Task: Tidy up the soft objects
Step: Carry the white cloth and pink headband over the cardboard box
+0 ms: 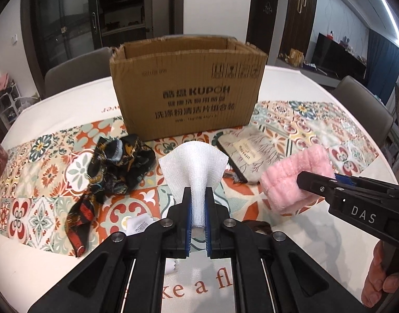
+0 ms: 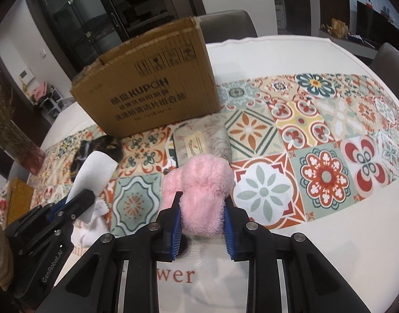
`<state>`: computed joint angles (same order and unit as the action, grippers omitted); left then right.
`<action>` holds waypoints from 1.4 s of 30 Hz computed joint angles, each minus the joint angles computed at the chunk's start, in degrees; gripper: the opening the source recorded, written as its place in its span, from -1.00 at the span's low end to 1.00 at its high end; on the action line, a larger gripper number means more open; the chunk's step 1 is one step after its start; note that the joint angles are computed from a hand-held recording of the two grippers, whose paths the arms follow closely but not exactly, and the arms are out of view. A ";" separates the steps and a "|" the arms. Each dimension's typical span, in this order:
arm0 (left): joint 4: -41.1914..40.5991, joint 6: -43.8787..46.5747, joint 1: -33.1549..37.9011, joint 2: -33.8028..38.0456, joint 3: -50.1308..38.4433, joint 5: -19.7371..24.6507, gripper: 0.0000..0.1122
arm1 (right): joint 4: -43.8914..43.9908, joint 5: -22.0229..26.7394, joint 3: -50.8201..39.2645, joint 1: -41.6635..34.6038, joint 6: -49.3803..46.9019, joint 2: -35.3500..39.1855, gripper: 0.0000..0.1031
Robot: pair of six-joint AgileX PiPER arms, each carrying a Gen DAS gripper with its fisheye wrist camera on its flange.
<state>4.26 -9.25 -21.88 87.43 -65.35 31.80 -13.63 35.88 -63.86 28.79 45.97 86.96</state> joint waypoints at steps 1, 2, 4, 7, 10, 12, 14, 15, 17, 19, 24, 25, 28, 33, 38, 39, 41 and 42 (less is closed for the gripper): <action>0.36 -0.55 -0.15 -0.54 -0.06 0.26 -0.83 | -0.32 0.32 -0.24 0.22 0.04 -0.53 -0.45; 0.58 -1.07 -0.28 -1.28 -0.06 0.51 -0.83 | -0.71 0.50 -0.36 0.42 0.25 -0.97 -0.45; 0.61 -1.36 -0.48 -1.91 -0.22 0.84 -0.83 | -1.41 0.94 -0.69 0.83 0.30 -1.88 -0.45; 0.58 -1.91 -0.73 -3.67 -0.11 1.56 -0.83 | -2.77 1.72 -1.36 1.74 0.72 -3.30 -0.45; 1.83 -3.54 -1.23 -5.23 -0.30 2.23 -0.83 | -3.95 2.53 -2.33 2.56 0.81 -4.66 -0.45; 1.12 -3.15 -1.08 -6.07 -0.91 2.91 -0.83 | -4.45 2.89 -2.98 2.88 0.71 -5.26 -0.45; 2.10 -4.21 -1.18 -6.45 -1.58 3.65 -0.83 | -5.25 3.29 -3.79 3.38 0.88 -5.86 -0.45; 1.91 -4.25 -0.93 -6.61 -1.95 3.88 -0.83 | -5.66 3.49 -4.32 3.67 0.91 -6.12 -0.45; 1.28 -4.27 -0.70 -7.14 -2.51 4.32 -0.83 | -6.54 3.87 -5.30 4.23 1.10 -6.23 -0.45; 2.76 -5.75 -1.02 -7.75 -2.89 4.48 -0.83 | -6.73 3.91 -6.13 4.36 0.60 -6.37 -0.45; 5.50 -8.15 -1.54 -8.76 -4.54 4.81 -0.83 | -6.99 3.80 -8.22 4.37 -0.63 -6.75 -0.45; 5.96 -8.41 -1.56 -8.81 -5.04 4.92 -0.83 | -7.32 3.76 -8.53 4.41 -0.56 -6.84 -0.45; 7.29 -9.21 -1.72 -8.78 -6.75 5.40 -0.83 | -7.61 3.69 -9.89 4.21 -1.28 -6.87 -0.45; 9.94 -10.92 -2.07 -8.14 -9.46 5.78 -0.83 | -9.19 3.41 -12.29 4.03 -1.58 -6.62 -0.45; 12.26 -11.62 -2.17 -7.19 -12.11 5.64 -0.83 | -9.83 3.34 -14.81 3.59 -2.04 -6.00 -0.45; 12.28 -11.49 -2.05 -6.91 -12.77 5.63 -0.83 | -10.12 3.34 -15.41 3.47 -2.00 -5.77 -0.45; 12.44 -11.29 -1.93 -6.32 -13.99 5.61 -0.83 | -10.30 3.22 -16.67 3.25 -2.34 -5.17 -0.45; 12.41 -11.10 -1.77 -6.11 -14.31 5.49 -0.83 | -10.59 3.24 -17.14 3.29 -2.25 -4.93 -0.45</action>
